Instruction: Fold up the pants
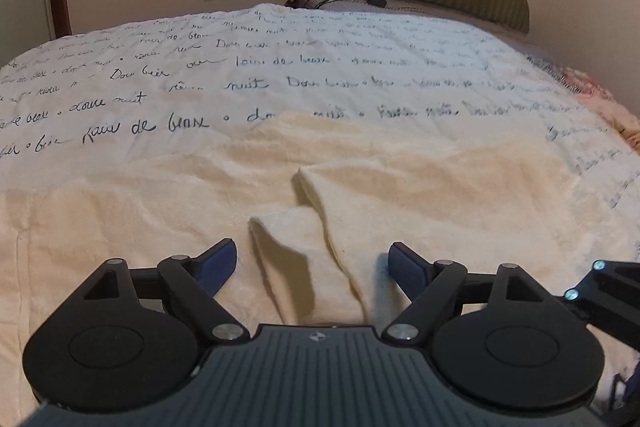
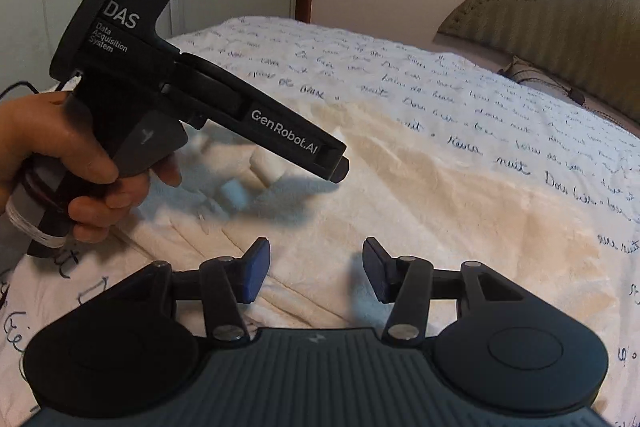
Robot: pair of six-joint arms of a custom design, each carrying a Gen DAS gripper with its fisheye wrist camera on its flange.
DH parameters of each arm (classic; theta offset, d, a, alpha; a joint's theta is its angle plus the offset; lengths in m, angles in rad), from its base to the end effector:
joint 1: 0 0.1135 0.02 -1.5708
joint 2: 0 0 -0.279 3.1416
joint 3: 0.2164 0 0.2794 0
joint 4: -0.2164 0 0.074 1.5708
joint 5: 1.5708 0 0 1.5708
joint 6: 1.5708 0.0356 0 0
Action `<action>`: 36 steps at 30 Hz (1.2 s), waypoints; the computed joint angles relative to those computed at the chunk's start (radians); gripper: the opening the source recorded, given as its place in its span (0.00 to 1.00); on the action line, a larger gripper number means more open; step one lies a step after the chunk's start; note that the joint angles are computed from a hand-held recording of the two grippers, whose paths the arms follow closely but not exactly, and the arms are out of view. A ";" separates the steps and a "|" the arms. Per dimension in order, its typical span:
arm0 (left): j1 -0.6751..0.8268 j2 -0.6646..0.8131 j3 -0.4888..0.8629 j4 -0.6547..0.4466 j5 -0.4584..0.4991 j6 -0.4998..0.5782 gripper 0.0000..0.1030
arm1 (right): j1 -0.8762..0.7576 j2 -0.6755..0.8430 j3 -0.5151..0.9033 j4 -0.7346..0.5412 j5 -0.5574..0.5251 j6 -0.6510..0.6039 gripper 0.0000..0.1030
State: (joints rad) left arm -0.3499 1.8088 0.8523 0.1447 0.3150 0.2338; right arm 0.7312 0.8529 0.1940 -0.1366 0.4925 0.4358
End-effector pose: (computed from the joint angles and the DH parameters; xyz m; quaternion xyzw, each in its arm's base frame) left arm 0.3403 -0.1359 0.1180 0.3196 0.8618 -0.1667 0.3568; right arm 0.1324 0.0961 0.1287 -0.0410 0.9017 0.0136 0.4303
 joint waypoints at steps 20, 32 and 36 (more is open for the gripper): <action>0.046 -0.085 -0.088 0.047 -0.040 -0.014 0.94 | 0.066 0.047 0.017 -0.102 0.170 0.249 0.68; 0.124 -0.117 -0.107 0.024 0.000 0.000 0.95 | 0.142 0.161 0.050 -0.129 0.274 0.362 0.78; 0.145 -0.135 -0.124 0.026 0.009 0.018 0.97 | 0.139 0.180 0.066 -0.159 0.283 0.382 0.90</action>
